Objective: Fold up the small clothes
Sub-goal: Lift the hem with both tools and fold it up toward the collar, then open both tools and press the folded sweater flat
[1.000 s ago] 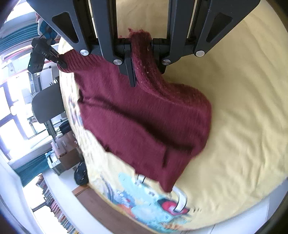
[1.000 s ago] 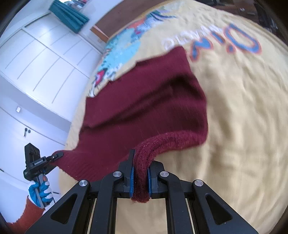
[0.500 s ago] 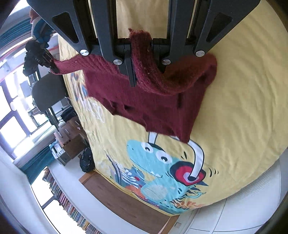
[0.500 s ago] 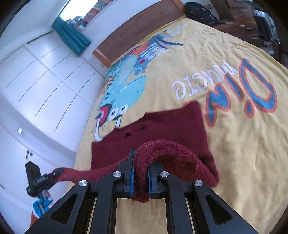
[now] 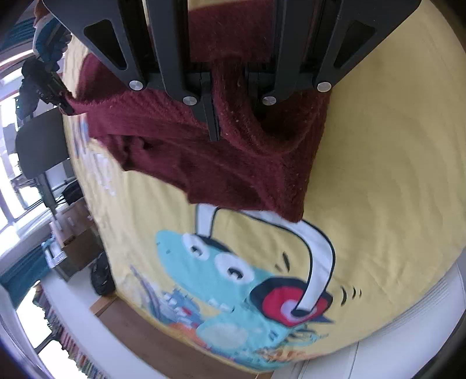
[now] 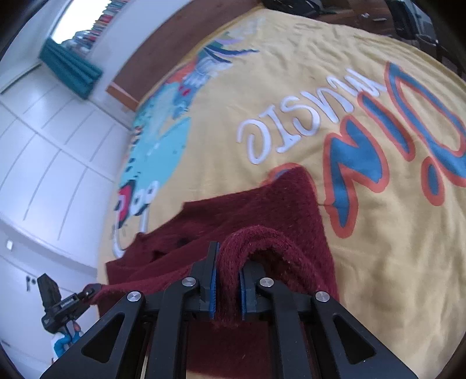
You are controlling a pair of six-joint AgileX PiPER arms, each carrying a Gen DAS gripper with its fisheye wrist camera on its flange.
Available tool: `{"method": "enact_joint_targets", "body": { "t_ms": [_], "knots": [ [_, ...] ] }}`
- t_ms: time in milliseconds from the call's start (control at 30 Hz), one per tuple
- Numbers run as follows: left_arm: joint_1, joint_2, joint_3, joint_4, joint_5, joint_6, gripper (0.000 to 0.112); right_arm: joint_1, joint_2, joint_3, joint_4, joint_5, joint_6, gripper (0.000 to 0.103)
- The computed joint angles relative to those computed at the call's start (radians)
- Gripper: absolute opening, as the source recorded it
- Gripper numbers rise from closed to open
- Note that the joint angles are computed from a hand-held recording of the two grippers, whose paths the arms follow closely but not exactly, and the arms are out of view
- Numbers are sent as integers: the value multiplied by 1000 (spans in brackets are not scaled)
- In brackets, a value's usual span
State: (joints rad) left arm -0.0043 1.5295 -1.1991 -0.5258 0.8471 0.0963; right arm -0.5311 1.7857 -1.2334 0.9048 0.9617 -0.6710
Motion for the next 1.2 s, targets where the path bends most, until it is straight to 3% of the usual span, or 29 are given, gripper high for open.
{"method": "enact_joint_targets", "body": {
  "t_ms": [133, 233, 367, 533, 667, 833, 1033, 1200],
  "knots": [
    [-7, 68, -20, 24, -7, -15, 17, 26, 92, -52, -24, -24, 66, 19],
    [10, 95, -33, -16, 0, 7, 35, 23, 141, -70, 3, -25, 82, 26],
    [52, 109, -49, -109, 37, 37, 50, 23, 164, -87, 22, -15, 87, 43],
    [86, 86, -84, -138, 75, 22, 56, 24, 149, -133, -6, -10, 138, 61],
    [108, 38, -110, -106, 98, 1, 61, 13, 110, -182, -49, 3, 156, 62],
    [-5, -26, -141, 133, 71, -85, 61, 64, 45, -191, -131, -19, 115, 62],
    [-160, -7, -108, 253, -26, -151, 61, 215, 22, -149, -250, -126, 94, 62],
    [-234, 77, -69, 382, -92, -244, 61, 298, 88, -124, -404, -232, 180, 62]
  ]
}}
